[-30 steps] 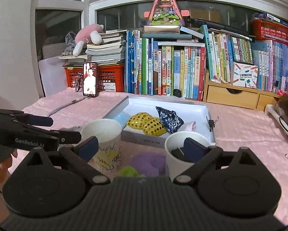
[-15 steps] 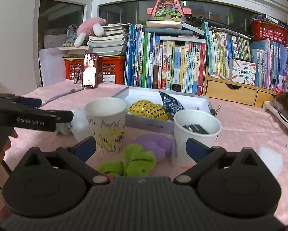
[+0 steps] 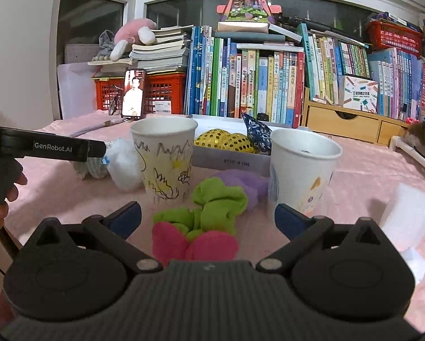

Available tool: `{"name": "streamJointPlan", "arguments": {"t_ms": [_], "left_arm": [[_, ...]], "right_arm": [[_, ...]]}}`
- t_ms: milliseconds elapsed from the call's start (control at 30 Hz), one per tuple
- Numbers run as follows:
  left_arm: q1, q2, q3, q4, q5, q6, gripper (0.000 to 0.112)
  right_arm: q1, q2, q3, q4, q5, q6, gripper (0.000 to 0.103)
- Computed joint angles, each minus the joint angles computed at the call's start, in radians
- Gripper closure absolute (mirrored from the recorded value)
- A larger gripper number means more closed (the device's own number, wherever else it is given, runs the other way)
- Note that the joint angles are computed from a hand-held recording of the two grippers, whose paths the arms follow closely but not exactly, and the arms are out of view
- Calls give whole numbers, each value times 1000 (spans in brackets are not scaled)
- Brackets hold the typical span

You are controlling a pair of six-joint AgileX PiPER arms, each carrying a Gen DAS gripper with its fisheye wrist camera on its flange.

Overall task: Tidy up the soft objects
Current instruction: 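Close the left gripper on the green checked cloth while the right gripper grasps the pink-green scrunchie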

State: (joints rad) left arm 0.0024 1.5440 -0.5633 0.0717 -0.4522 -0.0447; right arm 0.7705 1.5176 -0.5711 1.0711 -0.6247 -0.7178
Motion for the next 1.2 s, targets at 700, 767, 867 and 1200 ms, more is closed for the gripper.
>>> {"name": "streamJointPlan", "arguments": {"t_ms": [700,767,867,1200], "left_arm": [[8,101,-103,73,58,-112,16],[15,106,-113,102,65,-145,18],[24,112,-125,124,79,-172,26],[58,112,-146,364,112,-414,62]], "right_arm": [[21,82,-1,-64,-51,90,3],[24,90,-3,-65,-56,101,5],[27,97,-4,-72,-61,118,10],[26,102,-3,-87,-59,115,30]]}}
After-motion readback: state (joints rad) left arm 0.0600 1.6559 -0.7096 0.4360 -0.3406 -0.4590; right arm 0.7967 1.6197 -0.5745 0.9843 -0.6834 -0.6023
